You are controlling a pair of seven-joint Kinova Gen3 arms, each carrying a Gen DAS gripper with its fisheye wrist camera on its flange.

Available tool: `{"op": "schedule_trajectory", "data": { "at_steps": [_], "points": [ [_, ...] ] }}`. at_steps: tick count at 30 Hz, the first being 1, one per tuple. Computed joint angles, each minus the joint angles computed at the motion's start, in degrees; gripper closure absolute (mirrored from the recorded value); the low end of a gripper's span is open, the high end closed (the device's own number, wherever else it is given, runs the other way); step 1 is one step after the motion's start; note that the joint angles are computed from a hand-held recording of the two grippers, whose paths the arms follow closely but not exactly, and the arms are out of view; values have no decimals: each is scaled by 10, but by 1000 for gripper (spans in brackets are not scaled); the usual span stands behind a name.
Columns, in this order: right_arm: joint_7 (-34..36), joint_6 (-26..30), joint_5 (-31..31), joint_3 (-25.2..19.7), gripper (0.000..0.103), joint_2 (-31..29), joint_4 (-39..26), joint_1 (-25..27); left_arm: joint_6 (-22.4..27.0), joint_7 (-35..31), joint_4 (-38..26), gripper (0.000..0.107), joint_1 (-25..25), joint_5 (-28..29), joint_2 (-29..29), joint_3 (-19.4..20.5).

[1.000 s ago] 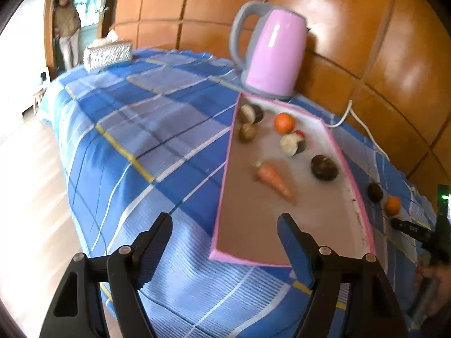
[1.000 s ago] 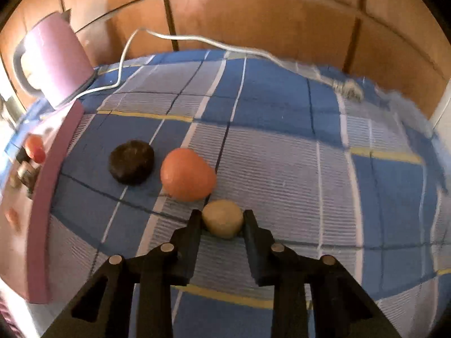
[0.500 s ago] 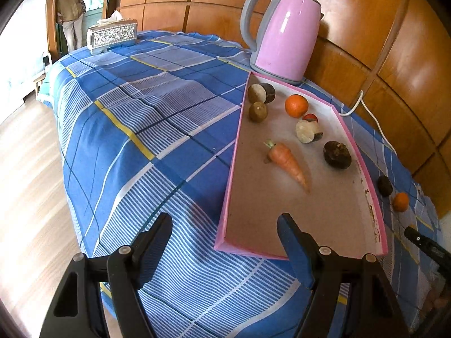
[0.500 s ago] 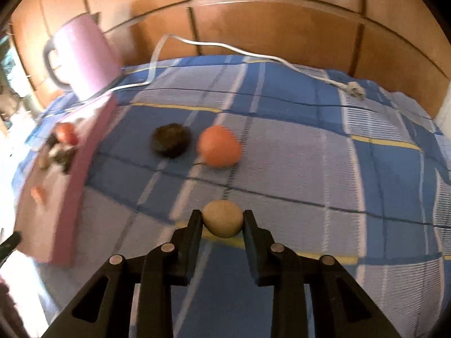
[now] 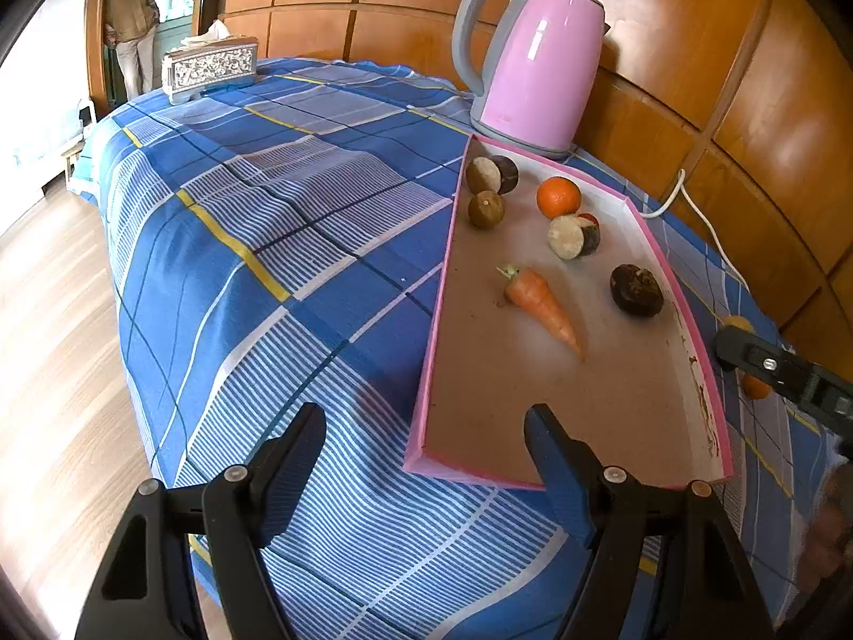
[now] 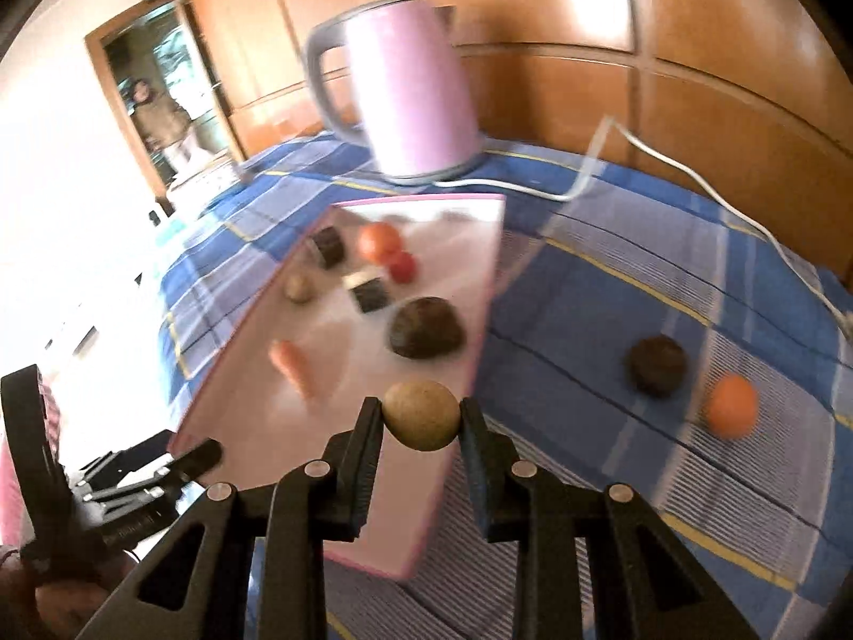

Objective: Organize fruits
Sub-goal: 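Carry the potato into the tray and open the right gripper, then withdraw the right gripper from the tray toward the bed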

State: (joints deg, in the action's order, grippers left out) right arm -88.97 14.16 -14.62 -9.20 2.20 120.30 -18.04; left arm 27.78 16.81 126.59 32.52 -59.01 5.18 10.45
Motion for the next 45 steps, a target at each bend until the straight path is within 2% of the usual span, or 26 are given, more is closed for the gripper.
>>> {"op": "schedule_trajectory", "data": {
  "at_steps": [4,7,10,14,20,29,31,36,41,43,45],
  "points": [
    [-76,4,73,41,70,19,-14,-66,-2,-1,0,30,-1,1,1,-1],
    [-146,8,132,3,67,26,-18,-35,-2,-3,0,30,-1,2,2,-2],
    [-216,-5,188,-76,67,9,0,42,-5,-4,1,30,-2,3,1,-3],
    [-309,-23,257,-119,67,-24,35,102,-3,0,1,30,0,-1,1,-2],
    [-449,-28,336,-215,67,-73,96,262,4,6,-1,30,5,-10,0,3],
    [-658,35,477,-344,67,-128,150,501,14,2,-6,30,9,-12,0,8],
    [-705,48,514,-360,67,-136,161,536,19,3,-7,30,11,-15,-1,9],
    [-822,87,588,-438,67,-146,178,662,27,1,-11,30,15,-17,1,13],
    [-938,136,653,-503,66,-135,194,755,35,0,-13,30,19,-22,-1,16],
    [-985,163,679,-504,66,-117,198,755,39,-2,-15,30,20,-24,-2,18],
    [-1031,166,713,-478,64,-104,210,736,45,-3,-17,30,22,-28,-5,20]
  ]
}}
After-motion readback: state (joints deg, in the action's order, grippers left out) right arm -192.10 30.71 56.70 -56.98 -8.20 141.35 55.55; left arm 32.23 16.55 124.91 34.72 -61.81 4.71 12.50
